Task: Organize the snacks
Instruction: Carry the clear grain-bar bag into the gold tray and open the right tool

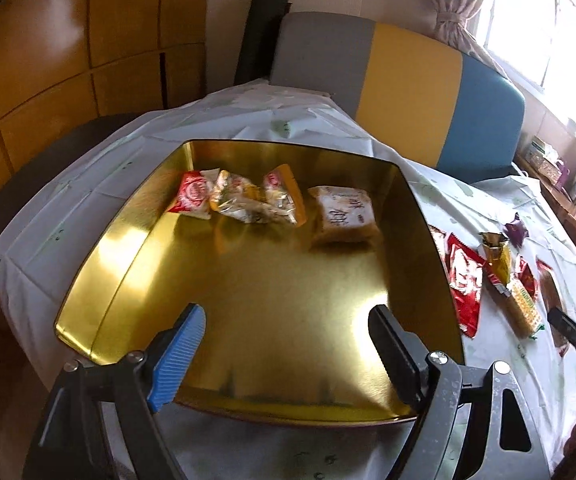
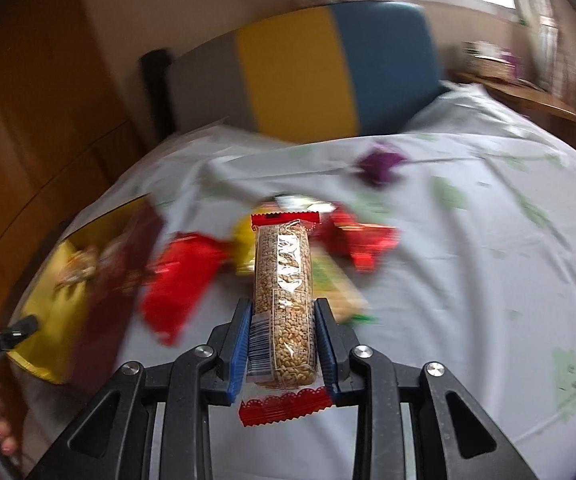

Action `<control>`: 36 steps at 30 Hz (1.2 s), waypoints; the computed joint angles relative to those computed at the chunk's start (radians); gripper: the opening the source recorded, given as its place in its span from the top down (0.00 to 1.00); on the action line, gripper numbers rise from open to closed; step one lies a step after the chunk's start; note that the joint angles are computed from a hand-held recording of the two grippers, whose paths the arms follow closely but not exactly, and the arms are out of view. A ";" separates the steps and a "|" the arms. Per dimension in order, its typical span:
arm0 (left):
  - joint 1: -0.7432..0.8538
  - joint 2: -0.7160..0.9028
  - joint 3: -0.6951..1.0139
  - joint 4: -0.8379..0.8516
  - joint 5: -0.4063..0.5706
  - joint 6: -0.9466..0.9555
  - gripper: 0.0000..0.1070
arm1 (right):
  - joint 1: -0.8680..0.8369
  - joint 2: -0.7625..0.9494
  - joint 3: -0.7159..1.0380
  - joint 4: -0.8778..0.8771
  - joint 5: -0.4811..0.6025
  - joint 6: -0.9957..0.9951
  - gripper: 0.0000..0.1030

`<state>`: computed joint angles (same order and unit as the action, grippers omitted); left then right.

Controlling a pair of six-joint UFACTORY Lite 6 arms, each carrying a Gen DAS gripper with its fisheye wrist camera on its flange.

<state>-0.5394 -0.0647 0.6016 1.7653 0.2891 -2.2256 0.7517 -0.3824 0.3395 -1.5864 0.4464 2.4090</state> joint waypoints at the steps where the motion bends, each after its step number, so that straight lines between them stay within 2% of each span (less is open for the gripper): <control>1: 0.002 -0.009 -0.011 0.006 0.003 -0.006 0.21 | 0.018 0.049 0.052 -0.004 -0.010 -0.006 0.70; 5: 0.003 -0.048 -0.050 0.035 0.019 -0.032 0.21 | 0.071 0.245 0.279 -0.026 -0.051 -0.048 0.70; 7: 0.007 -0.067 -0.067 0.048 0.025 -0.042 0.21 | 0.093 0.340 0.396 0.026 -0.051 -0.141 0.70; 10: 0.015 -0.098 -0.097 0.071 0.029 -0.073 0.22 | 0.099 0.515 0.617 0.206 -0.063 -0.389 0.70; 15: 0.030 -0.127 -0.129 0.110 0.038 -0.101 0.21 | 0.081 0.729 0.886 0.501 -0.082 -0.719 0.70; 18: 0.049 -0.147 -0.150 0.140 0.044 -0.137 0.21 | 0.073 0.856 1.055 0.683 -0.046 -0.913 0.70; 21: 0.071 -0.164 -0.169 0.168 0.045 -0.172 0.21 | 0.069 0.988 1.243 0.828 0.042 -1.067 0.70; 26: 0.122 -0.183 -0.191 0.230 0.031 -0.228 0.20 | 0.065 1.164 1.498 0.915 0.214 -1.147 0.70; 32: 0.155 -0.183 -0.202 0.301 0.016 -0.298 0.20 | 0.052 1.318 1.700 0.985 0.310 -1.201 0.69; 36: 0.154 -0.190 -0.206 0.314 0.022 -0.314 0.20 | 0.056 1.300 1.674 0.949 0.304 -1.165 0.66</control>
